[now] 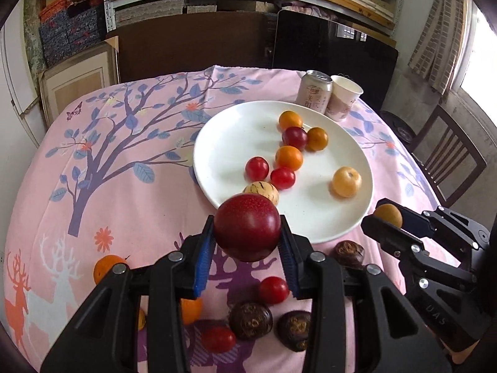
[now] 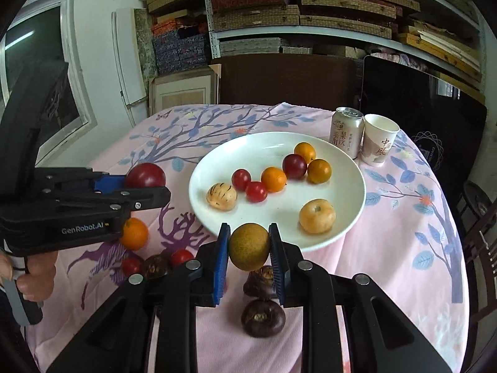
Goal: Organize fruits
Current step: 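Lower the plum and small fruit onto the white plate and open both grippers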
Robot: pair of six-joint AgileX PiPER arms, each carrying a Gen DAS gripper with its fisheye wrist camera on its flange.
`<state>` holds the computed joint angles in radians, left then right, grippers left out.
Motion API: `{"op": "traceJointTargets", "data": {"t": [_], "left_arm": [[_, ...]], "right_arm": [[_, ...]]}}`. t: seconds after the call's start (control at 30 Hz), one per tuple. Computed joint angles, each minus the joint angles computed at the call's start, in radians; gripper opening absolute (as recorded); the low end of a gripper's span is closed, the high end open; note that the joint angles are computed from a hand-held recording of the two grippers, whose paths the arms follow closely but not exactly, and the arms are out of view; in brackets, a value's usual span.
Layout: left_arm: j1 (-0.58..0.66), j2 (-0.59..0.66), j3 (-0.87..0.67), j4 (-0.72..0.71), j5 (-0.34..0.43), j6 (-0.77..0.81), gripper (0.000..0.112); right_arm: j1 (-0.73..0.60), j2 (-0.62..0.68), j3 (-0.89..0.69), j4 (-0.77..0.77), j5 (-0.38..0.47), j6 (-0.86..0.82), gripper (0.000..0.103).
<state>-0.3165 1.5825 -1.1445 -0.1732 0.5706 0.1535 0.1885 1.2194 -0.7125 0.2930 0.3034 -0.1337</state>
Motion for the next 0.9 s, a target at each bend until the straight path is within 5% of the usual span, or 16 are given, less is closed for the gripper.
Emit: {"op": "traceJointTargets", "data": {"t": [0.4, 0.5, 0.73, 0.9], "left_arm": [[0.001, 0.249, -0.213, 0.007, 0.018, -0.09, 0.039], [0.006, 0.253, -0.22, -0.001, 0.026, -0.108, 0.062], [0.014, 0.102, -0.069, 0.016, -0.055, -0.036, 0.074], [0.073, -0.055, 0.101, -0.076, -0.109, 0.119, 0.085]], "right_arm": [[-0.027, 0.261, -0.084, 0.14, -0.085, -0.097, 0.025], [-0.036, 0.253, -0.056, 0.181, -0.128, -0.119, 0.037], [-0.078, 0.197, -0.015, 0.318, -0.101, -0.25, 0.046], [-0.046, 0.104, 0.039, 0.113, -0.07, -0.058, 0.071]]}}
